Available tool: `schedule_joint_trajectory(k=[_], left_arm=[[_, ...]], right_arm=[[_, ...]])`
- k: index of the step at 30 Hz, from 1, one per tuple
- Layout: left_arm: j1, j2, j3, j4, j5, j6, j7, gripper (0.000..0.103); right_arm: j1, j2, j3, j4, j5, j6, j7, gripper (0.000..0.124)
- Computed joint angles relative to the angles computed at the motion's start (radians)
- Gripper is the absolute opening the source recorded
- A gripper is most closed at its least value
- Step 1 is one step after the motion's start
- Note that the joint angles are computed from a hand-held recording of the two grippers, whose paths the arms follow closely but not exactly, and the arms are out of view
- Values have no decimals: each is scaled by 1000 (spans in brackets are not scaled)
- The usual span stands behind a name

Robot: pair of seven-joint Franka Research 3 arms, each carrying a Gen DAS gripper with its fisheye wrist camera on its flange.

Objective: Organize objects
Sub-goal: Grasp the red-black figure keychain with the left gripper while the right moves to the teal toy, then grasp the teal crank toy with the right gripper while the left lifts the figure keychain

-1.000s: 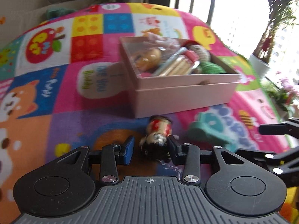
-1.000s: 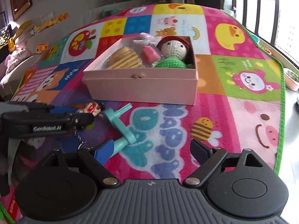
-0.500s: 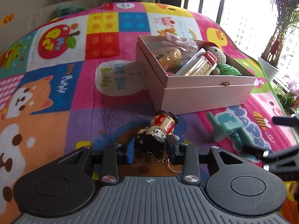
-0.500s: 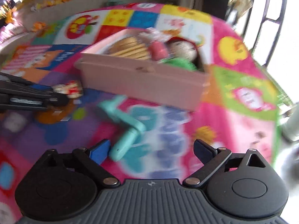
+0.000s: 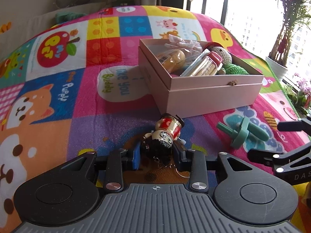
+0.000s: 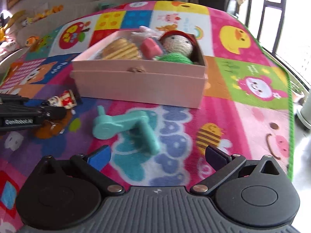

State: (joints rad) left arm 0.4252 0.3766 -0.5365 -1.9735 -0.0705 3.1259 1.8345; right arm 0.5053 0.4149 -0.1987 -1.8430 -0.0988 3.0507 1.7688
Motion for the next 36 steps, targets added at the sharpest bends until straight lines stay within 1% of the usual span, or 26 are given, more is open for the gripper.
schedule_joint_trajectory(k=[2,4,6,7,9,11,12,14,16,21,26,30,32,35,36], left_arm=[[36,1,-37,-9,-10,4,19,37],[86,2,-89,-23,-23,9,43,37],[119,5,-122,-29,-32,10,56,37],[126,6,-130,-30,-33,11,58,37],[125,4,-128,-33,-30,14,54,37],[122,-1,-123,-37,-26,13,48,37],[124,-2,-125,-39,-26,14,48,37],[133,-2,-135,-41,-27,15,49,37],[126,-3,-127,-39,-24,14,43,37],[137,-1,-138,-44,-19,22,43,37],[172,4,-175,-45,-18,16,39,37],[226,-5,-230,-54,-55,-11,59,37],[283,-8,-289,-67,-102,-21,91,34],[375,-5,-387,-89,-170,-25,164,33],[382,-9,-393,-93,-178,-20,178,33]], right_arm=[[-8,10,16,17,0,3,-21,103],[-11,23,27,35,5,13,-41,103],[-13,39,35,58,13,19,-63,103],[-10,51,35,75,17,14,-71,102],[-16,71,46,106,29,2,-93,98],[-14,88,47,134,35,-18,-109,90],[-15,92,50,140,37,-18,-117,88],[-27,91,66,142,47,-17,-141,78],[-38,86,82,143,60,-24,-164,70],[-4,66,42,122,49,-22,-148,69],[16,14,18,70,27,3,-126,69],[24,-33,6,22,14,39,-116,69],[30,-52,-2,2,11,56,-111,69],[51,-77,-27,-23,2,71,-91,69],[51,-86,-28,-33,1,81,-90,69]])
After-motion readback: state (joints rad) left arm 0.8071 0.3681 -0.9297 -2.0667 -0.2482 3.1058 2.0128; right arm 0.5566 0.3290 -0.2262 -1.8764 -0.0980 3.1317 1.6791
